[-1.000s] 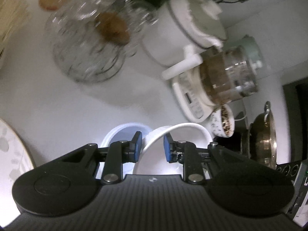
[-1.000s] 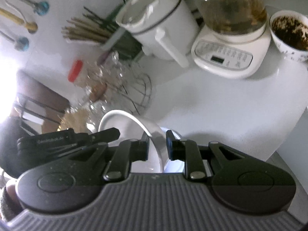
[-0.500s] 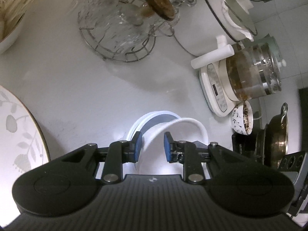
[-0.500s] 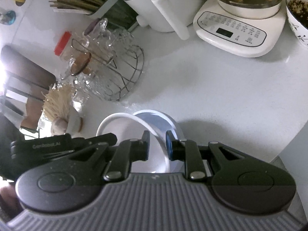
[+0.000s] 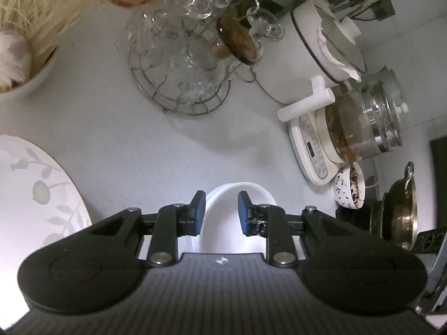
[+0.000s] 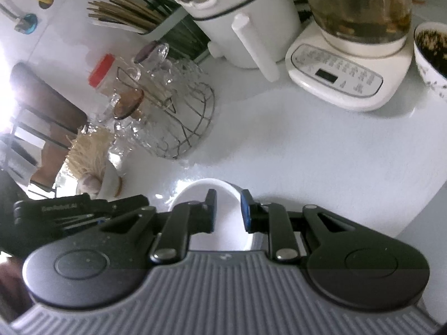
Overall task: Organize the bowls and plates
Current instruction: 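Lower the white ceramic bowl into the plastic bowl and open both grippers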
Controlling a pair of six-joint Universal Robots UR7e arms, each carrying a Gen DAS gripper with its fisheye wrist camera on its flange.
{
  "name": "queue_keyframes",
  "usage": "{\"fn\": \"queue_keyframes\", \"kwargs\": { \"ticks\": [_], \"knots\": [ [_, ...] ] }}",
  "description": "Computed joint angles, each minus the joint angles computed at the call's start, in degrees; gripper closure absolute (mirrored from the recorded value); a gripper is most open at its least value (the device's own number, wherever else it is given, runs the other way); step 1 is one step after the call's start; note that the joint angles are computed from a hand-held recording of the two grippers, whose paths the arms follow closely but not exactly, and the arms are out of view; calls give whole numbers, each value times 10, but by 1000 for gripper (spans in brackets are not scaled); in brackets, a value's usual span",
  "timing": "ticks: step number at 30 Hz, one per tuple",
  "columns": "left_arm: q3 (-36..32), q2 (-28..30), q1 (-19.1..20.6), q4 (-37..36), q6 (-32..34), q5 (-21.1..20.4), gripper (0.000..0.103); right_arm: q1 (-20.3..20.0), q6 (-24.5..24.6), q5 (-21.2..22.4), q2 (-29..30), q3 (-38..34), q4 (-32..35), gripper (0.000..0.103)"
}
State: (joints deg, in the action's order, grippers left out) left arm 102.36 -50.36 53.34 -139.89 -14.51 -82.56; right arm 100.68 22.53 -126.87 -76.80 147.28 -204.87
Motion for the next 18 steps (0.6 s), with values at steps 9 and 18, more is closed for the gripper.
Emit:
{"fn": "queue_keyframes", "kwargs": {
  "ticks": [9,18],
  "knots": [
    [20,1,-5,-11,33,20,37,-9,-9,-10,36,24,-95,35],
    [29,20,-4,-24,48,27,37,-58,-21,40,64,36,-129,44]
  ]
}}
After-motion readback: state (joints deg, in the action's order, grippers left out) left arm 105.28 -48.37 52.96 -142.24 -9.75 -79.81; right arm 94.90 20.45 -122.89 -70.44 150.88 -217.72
